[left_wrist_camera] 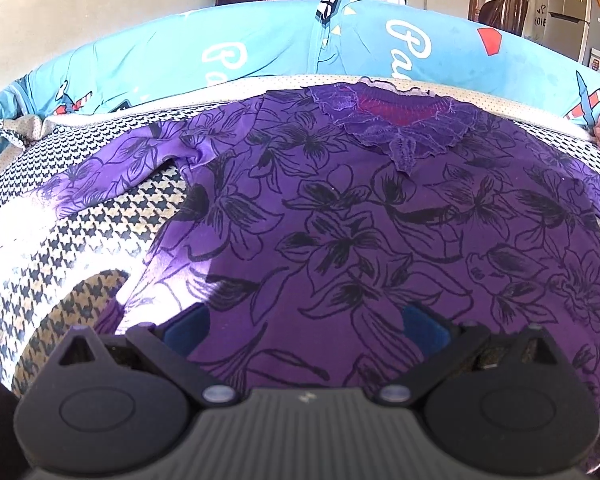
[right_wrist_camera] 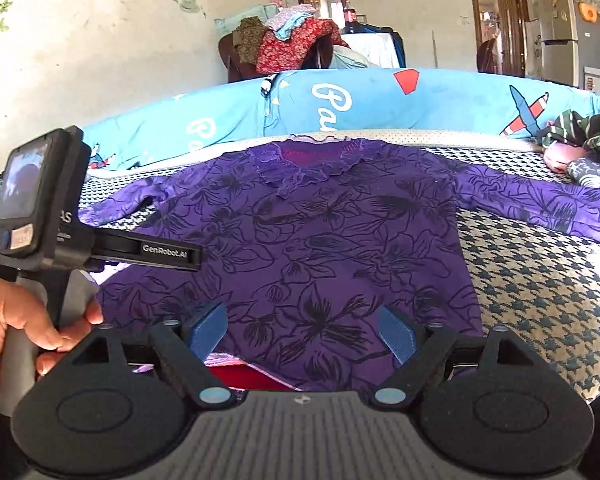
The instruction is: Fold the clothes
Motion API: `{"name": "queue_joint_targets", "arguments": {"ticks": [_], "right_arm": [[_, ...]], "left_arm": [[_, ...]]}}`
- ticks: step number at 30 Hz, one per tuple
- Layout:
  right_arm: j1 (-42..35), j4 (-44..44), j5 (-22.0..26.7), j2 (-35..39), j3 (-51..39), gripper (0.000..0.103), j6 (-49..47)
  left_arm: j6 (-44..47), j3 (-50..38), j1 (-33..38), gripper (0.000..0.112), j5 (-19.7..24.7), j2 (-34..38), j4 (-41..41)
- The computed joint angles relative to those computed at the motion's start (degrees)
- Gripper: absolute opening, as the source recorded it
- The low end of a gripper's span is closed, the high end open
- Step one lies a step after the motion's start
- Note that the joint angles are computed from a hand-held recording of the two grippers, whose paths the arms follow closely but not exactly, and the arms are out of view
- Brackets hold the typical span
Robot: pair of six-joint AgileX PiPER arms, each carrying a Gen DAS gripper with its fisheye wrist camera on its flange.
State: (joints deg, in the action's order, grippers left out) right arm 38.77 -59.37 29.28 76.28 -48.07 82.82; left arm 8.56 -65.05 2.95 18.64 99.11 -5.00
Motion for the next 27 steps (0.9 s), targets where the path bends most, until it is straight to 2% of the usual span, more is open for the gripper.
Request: {"name": "queue_joint_targets", "arguments": {"ticks": [4, 9, 12, 15, 19, 27], "right_arm": [[-5.70, 13.03, -0.49, 4.83, -6.22, 0.069, -10.30], [-8.95, 19.83, -1.50, 9.79, -10.08, 0.065, -16.38], [-9.14, 25.52, -0.66, 12.02, -10.67, 0.065, -21.69], [-6.94, 21.58, -0.21, 12.01, -9.05, 0.066, -18.74], [-5.72, 21.77, -0.04, 12.00, -8.64, 0.067, -19.14], [-5.33, 26.43, 0.83, 11.48, -8.96, 0.068, -21.44]], "left_arm": [[-10.65, -3.66, -2.04, 0.103, 1.67, 3.04, 11.41], [-16.93, -6.94, -3.00, 0.103, 5.30, 6.76, 17.18], [-12.82, -5.22, -1.22, 0.103, 3.24, 6.92, 11.32], [-9.87, -3.53, -0.40, 0.103, 1.29, 6.39, 8.60], [-7.52, -1.51, 0.15, 0.103, -0.68, 5.54, 6.95], [-5.80, 0.16, 0.91, 0.103, 0.39, 3.78, 5.31]]}}
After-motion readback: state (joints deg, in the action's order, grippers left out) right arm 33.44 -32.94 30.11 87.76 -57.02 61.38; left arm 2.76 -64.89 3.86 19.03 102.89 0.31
